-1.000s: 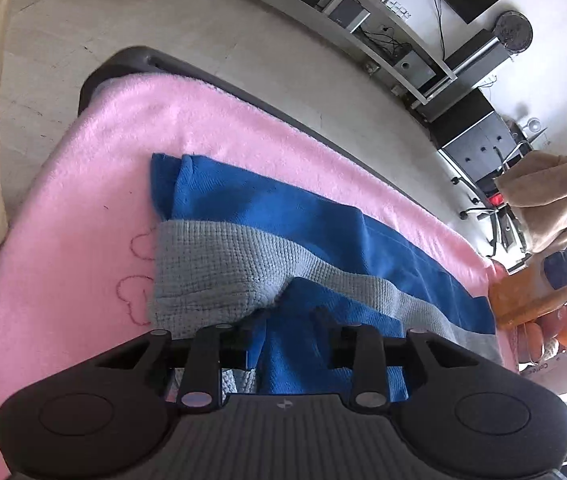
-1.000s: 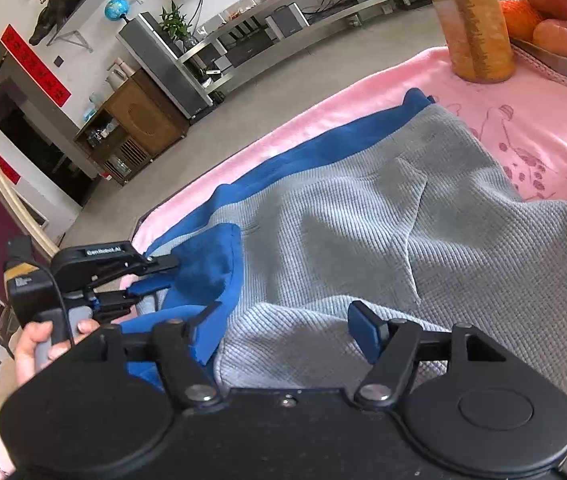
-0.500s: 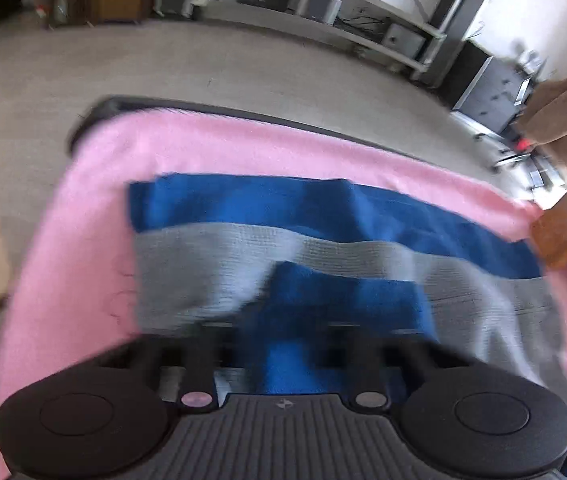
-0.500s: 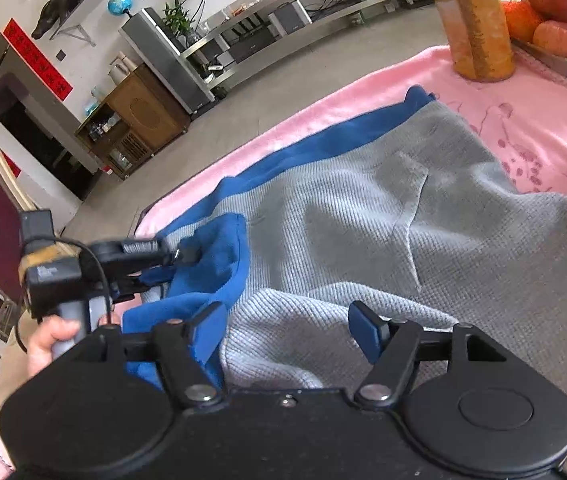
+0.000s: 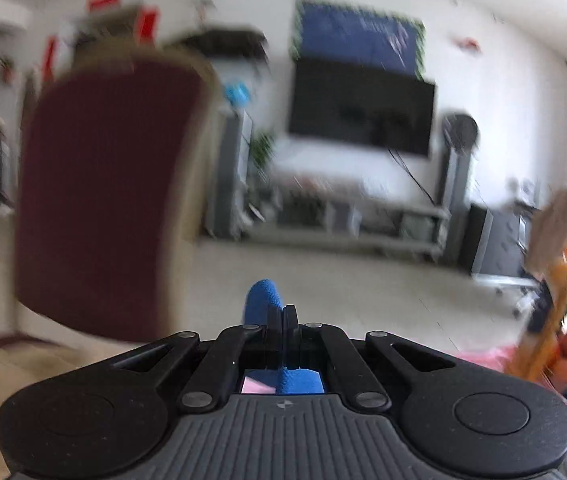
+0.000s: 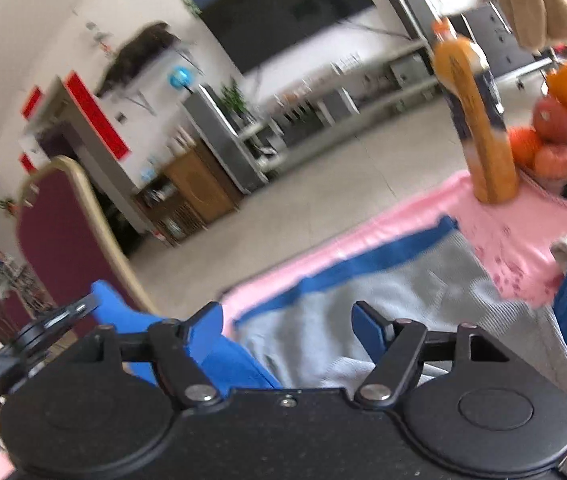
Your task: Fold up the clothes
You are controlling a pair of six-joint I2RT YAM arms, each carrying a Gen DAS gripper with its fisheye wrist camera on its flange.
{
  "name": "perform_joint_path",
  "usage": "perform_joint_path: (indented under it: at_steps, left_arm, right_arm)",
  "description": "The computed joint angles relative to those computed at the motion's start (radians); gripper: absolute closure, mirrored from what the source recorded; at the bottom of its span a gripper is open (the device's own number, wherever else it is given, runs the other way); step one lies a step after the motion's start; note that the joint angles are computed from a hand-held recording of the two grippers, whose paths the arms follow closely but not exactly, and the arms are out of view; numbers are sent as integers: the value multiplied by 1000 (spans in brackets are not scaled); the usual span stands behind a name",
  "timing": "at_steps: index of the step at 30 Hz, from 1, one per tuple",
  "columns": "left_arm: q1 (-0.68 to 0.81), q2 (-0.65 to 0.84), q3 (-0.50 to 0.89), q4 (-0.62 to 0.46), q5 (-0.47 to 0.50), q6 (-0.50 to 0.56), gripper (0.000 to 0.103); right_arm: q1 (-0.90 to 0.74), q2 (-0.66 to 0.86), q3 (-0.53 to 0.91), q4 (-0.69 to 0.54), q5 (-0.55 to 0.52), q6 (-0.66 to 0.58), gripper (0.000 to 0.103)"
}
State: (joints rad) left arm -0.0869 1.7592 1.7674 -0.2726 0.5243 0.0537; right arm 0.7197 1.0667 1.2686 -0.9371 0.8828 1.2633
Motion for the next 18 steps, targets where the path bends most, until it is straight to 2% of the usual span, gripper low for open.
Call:
perform_joint_path:
  at_steps: [2, 5, 8, 12, 16, 18]
  left_arm:
    - [76, -28, 6, 20, 1, -9, 103]
    - [172, -3, 76, 10, -22, -29, 103]
    - [242, 71, 186, -45, -43, -42, 103]
    - [288, 186, 259, -76, -126, -41, 103]
    - [318, 384, 436, -261, -244, -67, 103]
    - [341, 451, 507, -350, -288, -71, 103]
  right_arm:
    - [57, 14, 40, 7, 46, -1, 30]
    - [78, 48, 72, 85, 33, -59, 30]
    - [54, 110, 102, 181, -56, -139, 30]
    - [34, 217, 142, 296, -182, -223, 30]
    - [19, 317, 187, 304, -308, -254, 29]
    - [11, 327, 196, 286, -339, -246, 29]
